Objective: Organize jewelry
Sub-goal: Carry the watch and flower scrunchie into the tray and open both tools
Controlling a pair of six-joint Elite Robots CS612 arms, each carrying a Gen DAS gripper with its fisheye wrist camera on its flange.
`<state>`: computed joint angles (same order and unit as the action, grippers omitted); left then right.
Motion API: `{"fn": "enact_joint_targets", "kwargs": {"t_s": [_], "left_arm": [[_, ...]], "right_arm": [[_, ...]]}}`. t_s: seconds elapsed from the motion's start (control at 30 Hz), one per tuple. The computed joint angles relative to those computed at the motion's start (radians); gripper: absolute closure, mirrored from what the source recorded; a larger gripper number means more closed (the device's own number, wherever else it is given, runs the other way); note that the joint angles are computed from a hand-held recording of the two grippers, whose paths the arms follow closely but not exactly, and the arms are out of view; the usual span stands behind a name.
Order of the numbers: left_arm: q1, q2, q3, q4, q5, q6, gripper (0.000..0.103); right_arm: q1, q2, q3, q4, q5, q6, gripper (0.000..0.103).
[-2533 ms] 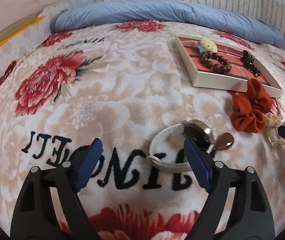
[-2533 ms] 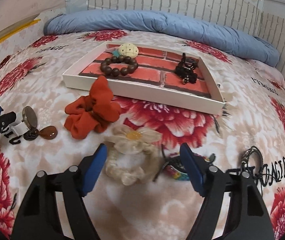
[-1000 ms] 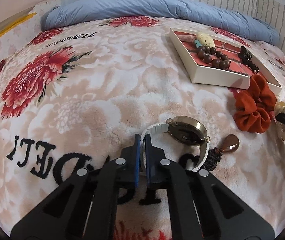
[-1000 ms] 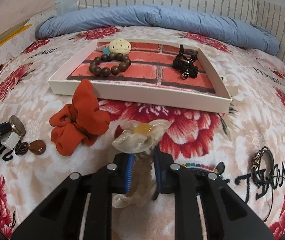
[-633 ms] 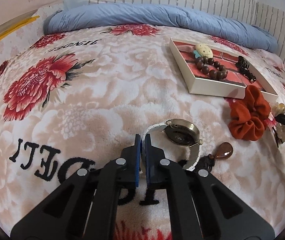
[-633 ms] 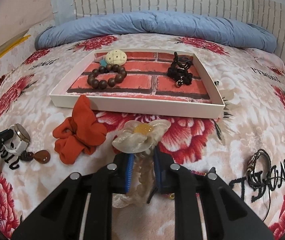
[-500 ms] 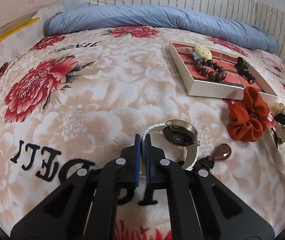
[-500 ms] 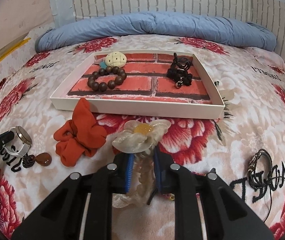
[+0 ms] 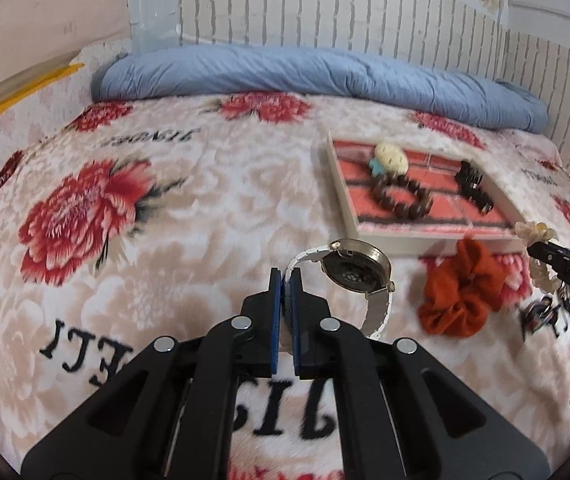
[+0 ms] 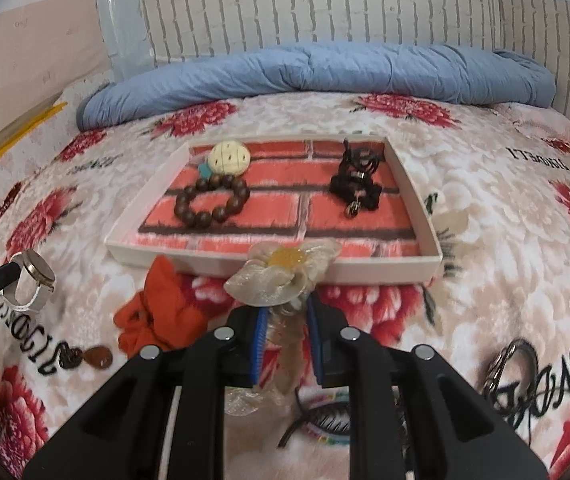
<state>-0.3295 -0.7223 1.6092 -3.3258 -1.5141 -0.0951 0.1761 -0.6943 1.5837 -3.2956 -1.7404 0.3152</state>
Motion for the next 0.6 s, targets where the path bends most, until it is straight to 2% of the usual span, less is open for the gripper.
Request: {"fn": "enact_joint_targets", "kwargs": {"t_s": [0.2, 0.4, 0.6], "left_arm": [[-0.018, 0.013, -0.066, 0.010, -0.031, -0.040, 0.099], [-0.039, 0.052, -0.161, 0.037, -0.074, -0.061, 0.099], [-0.066, 0.096, -0.247, 0.076, -0.054, -0.053, 0.099]], "right_arm": [[-0.023, -0.001, -0.020, -0.011, 0.006, -0.011, 0.084], [-0.046, 0.007, -0.051, -0.017, 0.007, -0.032, 0.084], [-0.066, 0.034, -0.098, -0.011, 0.003, -0.047, 0.084]]}}
